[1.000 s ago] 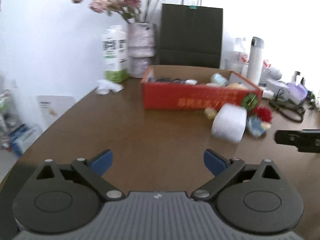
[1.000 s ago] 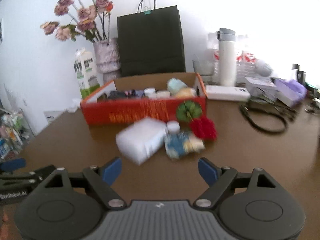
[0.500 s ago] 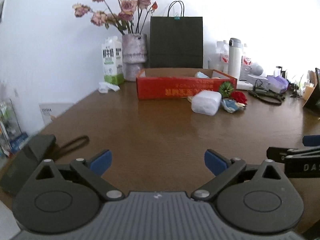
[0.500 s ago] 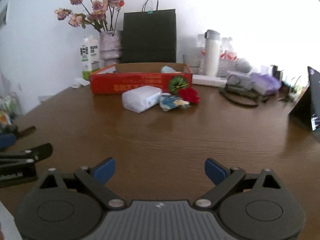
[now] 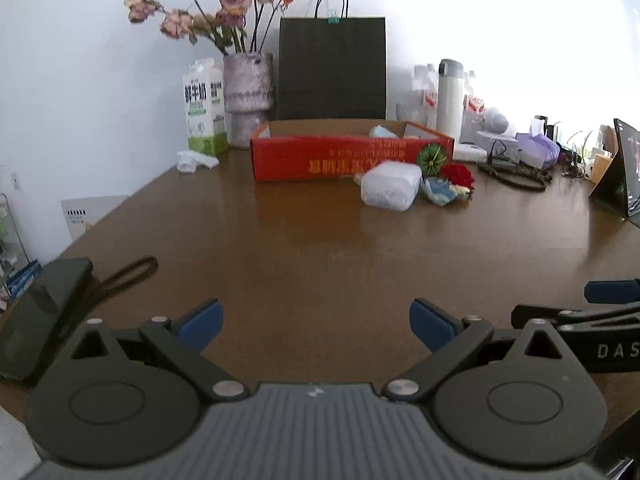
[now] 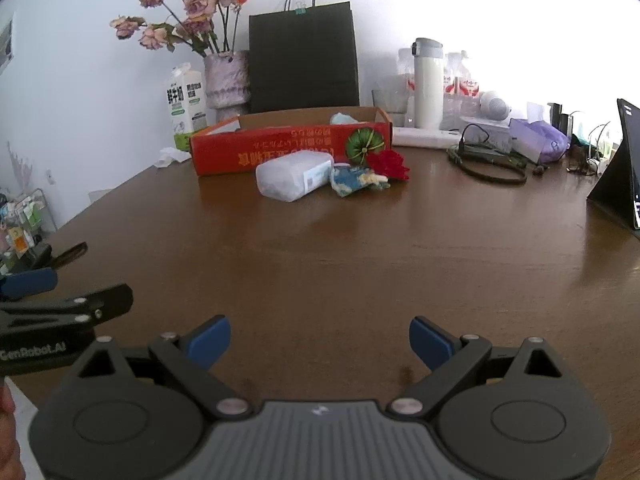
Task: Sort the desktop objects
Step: 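Grasp the white plastic box with the left tool while the right tool grasps the blue snack packet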
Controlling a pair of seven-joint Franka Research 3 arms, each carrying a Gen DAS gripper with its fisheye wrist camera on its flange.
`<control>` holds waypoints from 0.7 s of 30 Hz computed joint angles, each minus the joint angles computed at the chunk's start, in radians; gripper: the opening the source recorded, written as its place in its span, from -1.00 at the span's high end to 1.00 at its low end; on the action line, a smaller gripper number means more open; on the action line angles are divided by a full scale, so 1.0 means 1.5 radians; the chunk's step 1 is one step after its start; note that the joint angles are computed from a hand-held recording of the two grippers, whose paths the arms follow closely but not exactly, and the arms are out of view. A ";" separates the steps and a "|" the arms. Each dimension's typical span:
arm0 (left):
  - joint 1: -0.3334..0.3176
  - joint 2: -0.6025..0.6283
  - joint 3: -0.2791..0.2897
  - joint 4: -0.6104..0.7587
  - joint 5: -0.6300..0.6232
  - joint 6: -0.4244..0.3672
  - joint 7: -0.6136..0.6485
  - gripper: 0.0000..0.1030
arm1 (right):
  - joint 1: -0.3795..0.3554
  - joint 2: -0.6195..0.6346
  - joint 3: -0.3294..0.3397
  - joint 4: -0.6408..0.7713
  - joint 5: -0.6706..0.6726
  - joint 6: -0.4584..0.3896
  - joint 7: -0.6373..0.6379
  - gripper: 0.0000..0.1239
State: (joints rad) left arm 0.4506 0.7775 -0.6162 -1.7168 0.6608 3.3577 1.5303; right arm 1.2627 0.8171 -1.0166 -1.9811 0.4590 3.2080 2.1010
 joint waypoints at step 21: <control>0.027 0.058 -0.096 0.059 -0.086 -0.104 0.145 -0.98 | -0.001 -0.008 0.001 -0.015 -0.045 -0.026 -0.003 -0.66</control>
State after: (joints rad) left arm 0.4906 0.8645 -0.7595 -1.6289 0.5314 3.2018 1.7482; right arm 1.2605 0.8055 -1.0151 -2.0034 0.3914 3.1691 2.0969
